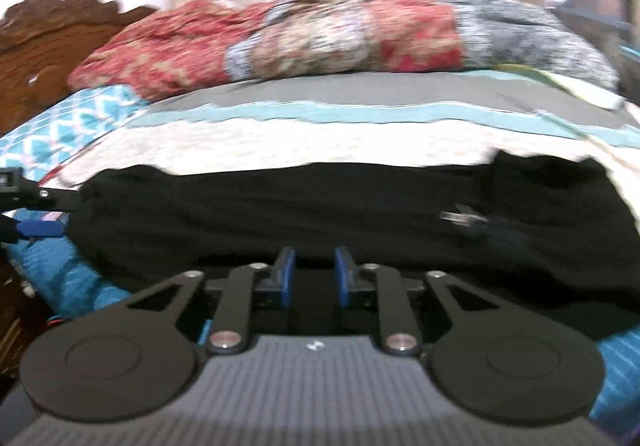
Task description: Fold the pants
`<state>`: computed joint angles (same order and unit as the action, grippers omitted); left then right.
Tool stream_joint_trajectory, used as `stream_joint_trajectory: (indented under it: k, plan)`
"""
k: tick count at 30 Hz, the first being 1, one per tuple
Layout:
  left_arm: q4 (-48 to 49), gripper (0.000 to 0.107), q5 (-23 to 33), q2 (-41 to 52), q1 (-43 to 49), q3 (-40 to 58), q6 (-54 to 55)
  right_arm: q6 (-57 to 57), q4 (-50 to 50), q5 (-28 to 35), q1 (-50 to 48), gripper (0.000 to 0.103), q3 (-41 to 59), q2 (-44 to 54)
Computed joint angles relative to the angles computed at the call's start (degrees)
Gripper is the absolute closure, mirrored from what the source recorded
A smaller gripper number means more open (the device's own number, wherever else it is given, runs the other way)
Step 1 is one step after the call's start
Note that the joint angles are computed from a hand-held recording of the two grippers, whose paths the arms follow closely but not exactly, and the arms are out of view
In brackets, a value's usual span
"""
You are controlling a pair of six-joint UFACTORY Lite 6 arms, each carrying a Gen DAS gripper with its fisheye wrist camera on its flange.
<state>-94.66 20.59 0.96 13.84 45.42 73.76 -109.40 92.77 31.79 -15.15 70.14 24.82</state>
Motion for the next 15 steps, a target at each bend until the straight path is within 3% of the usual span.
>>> stream_joint_trajectory:
  k: [2, 7, 12, 15]
  plan:
    - [0.47, 0.017, 5.23, 2.82, 6.15, 0.65, -0.90, 6.34, -5.38, -0.14, 3.50, 0.089, 4.04, 2.53]
    - [0.35, 0.016, 13.14, 9.74, 15.32, 4.88, -0.18, 20.32, -16.61, 0.15, 12.46, 0.089, 16.01, 8.72]
    - [-2.12, 0.015, 16.40, 17.57, 16.72, 11.19, -0.08, 35.04, -26.96, 3.87, 19.63, 0.089, 30.84, 17.31]
    - [0.07, 0.014, 20.77, 26.85, 16.30, 18.99, -4.71, 44.27, -32.17, 7.60, 22.61, 0.089, 40.02, 23.42]
